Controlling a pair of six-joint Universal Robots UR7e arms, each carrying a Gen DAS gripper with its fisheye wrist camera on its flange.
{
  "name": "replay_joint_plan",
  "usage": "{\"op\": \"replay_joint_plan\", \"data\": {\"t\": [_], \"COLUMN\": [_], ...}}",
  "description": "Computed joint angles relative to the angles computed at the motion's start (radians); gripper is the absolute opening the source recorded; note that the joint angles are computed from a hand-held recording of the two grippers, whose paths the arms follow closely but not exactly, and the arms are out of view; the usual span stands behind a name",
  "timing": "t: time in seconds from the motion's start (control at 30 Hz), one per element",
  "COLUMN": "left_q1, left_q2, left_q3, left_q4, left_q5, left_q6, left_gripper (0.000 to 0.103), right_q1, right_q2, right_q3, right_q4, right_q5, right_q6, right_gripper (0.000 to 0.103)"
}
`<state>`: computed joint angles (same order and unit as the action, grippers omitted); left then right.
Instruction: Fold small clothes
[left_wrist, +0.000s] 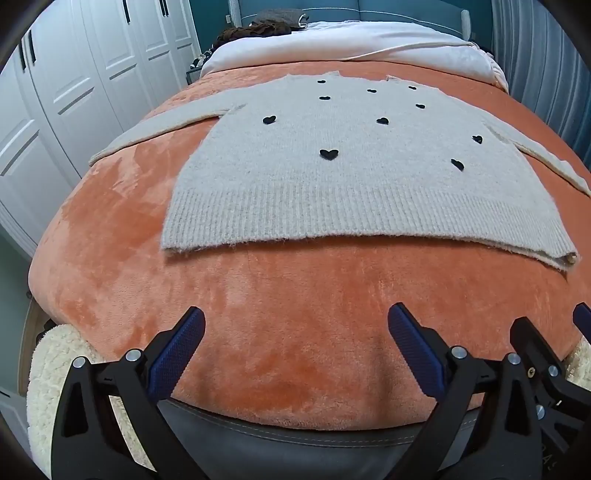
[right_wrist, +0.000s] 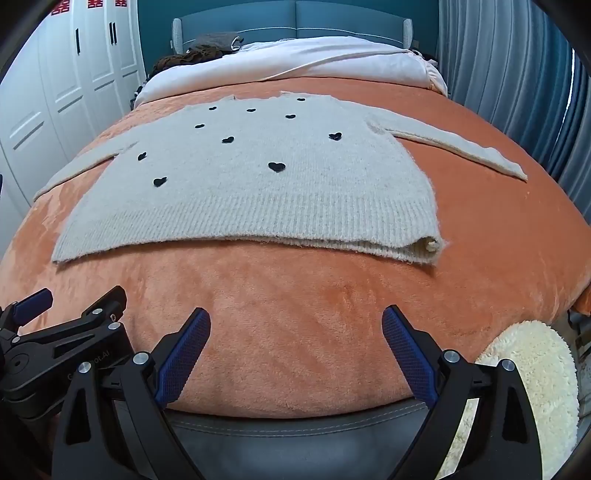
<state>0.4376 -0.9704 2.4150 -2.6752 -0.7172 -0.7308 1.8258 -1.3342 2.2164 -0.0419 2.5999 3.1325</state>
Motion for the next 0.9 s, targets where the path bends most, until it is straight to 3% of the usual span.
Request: {"op": "replay_joint_plan", "data": {"t": [0.9], "left_q1": [-0.005], "left_q2": [-0.001], "left_q3": [0.014], "left_q4": [-0.002], "left_q5": [-0.001], "left_q6": [0.004], "left_gripper": [0.097], "right_q1": [-0.022], "right_q2": [-0.022], "right_q3": [0.010], "right_q4": [-0.003], "right_q5": [-0.033], "right_q6": [0.009], "right_gripper": [0.092]}}
